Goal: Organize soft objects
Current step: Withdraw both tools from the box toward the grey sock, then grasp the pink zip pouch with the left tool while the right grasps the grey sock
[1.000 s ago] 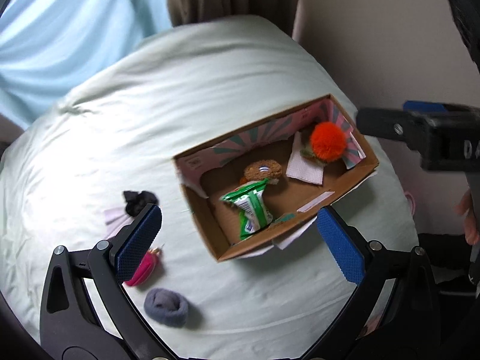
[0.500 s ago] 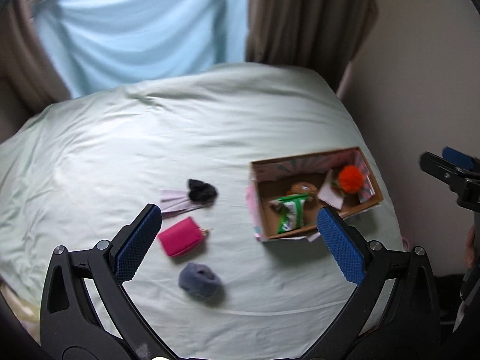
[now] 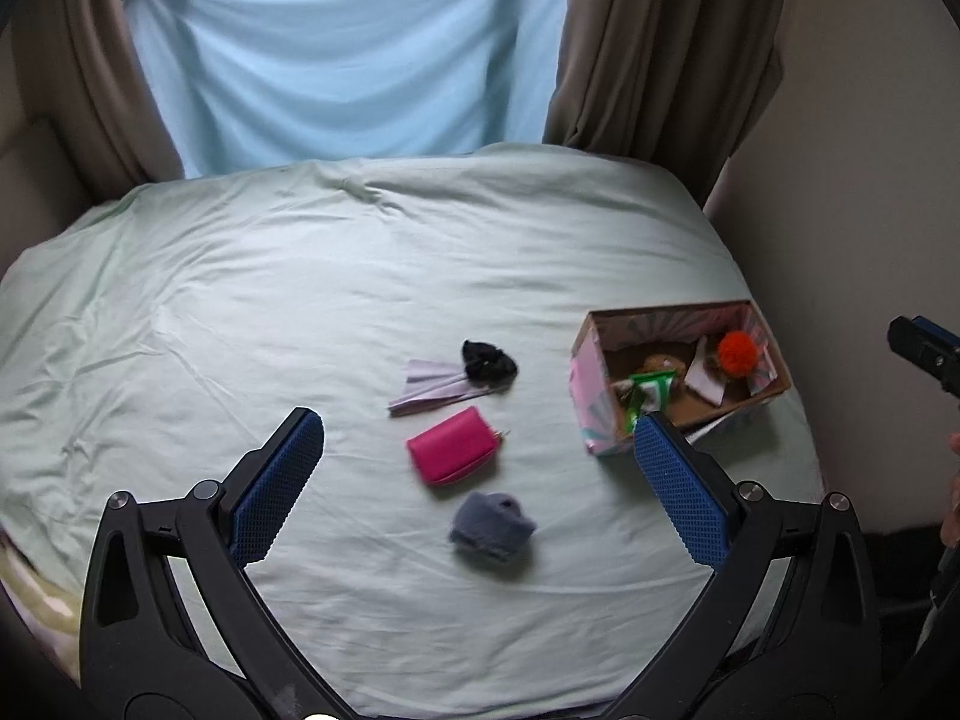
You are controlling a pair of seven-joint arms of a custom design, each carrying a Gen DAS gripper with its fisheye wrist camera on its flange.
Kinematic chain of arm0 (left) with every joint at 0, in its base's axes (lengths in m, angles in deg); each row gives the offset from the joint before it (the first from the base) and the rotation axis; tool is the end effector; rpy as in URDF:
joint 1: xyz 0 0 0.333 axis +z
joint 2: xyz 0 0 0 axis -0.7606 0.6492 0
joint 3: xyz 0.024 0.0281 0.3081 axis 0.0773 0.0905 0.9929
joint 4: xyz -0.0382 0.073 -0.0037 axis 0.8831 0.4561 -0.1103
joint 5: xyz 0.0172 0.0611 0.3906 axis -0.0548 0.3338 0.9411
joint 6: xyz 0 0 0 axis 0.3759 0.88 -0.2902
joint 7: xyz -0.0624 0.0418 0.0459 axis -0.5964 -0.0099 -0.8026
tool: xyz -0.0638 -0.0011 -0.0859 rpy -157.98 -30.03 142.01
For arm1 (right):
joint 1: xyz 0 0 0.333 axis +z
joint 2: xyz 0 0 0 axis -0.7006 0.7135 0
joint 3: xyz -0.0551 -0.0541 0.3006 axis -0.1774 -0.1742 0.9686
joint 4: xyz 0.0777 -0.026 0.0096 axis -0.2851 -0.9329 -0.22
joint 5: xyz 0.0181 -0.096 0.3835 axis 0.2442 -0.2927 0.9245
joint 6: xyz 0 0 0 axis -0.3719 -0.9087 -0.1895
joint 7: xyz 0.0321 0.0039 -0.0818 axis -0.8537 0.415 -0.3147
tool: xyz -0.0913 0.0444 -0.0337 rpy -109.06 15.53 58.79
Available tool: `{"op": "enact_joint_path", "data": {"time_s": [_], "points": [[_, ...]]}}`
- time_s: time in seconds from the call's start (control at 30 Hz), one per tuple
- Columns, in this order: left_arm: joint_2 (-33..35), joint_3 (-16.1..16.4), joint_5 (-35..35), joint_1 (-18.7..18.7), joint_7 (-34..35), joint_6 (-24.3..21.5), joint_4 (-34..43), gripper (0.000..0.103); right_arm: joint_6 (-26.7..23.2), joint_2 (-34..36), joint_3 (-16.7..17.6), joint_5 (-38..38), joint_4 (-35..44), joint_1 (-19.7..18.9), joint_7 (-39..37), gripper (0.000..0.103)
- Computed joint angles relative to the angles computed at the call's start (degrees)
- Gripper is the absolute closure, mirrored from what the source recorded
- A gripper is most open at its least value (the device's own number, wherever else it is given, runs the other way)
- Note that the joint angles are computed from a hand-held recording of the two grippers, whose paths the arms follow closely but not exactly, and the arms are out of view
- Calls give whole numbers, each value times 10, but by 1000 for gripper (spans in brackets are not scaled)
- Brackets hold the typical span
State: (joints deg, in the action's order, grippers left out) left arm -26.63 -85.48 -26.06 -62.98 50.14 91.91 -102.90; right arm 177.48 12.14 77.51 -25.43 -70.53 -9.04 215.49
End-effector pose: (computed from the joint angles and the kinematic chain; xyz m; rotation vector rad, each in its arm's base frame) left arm 0.4249 -0.2770 0.6288 -1.8023 1.8923 -0.7159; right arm 0.3874 0.4503 0.6643 -1.7125 1.7540 -0.5121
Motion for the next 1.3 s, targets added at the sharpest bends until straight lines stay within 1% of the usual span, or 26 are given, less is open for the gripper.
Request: {"op": "enact_joint_path", "data": {"time_s": [0.1, 0.2, 0.37, 0.47, 0.63, 0.83, 1.1, 1.23, 1.3], "points": [[-22, 23, -22, -6, 45, 14, -27, 0, -26, 25, 11, -13, 34, 16, 29, 0], [-36, 43, -48, -7, 98, 26, -46, 0, -58, 61, 14, -33, 81, 45, 65, 0], [-32, 69, -99, -8, 201, 35, -55, 0, -95, 114, -1, -57, 144, 97, 117, 0], [-20, 79, -125, -6, 262, 38, -56, 0, -107, 146, -14, -61, 173, 125, 149, 0], [15, 90, -164, -1, 358, 46, -49, 0, -89, 177, -35, -66, 183, 156, 207, 0], [74, 92, -219, 3, 457, 61, -35, 0, -72, 234, -52, -27, 205, 174, 239, 0], [176, 76, -251, 16, 554, 97, -15, 0, 4, 295, -75, 28, 178, 183, 288, 0], [237, 64, -243, 22, 581, 105, 7, 1, 51, 331, -88, 43, 171, 186, 314, 0], [270, 58, -235, 24, 590, 104, 24, 1, 65, 346, -94, 50, 173, 189, 324, 0]]}}
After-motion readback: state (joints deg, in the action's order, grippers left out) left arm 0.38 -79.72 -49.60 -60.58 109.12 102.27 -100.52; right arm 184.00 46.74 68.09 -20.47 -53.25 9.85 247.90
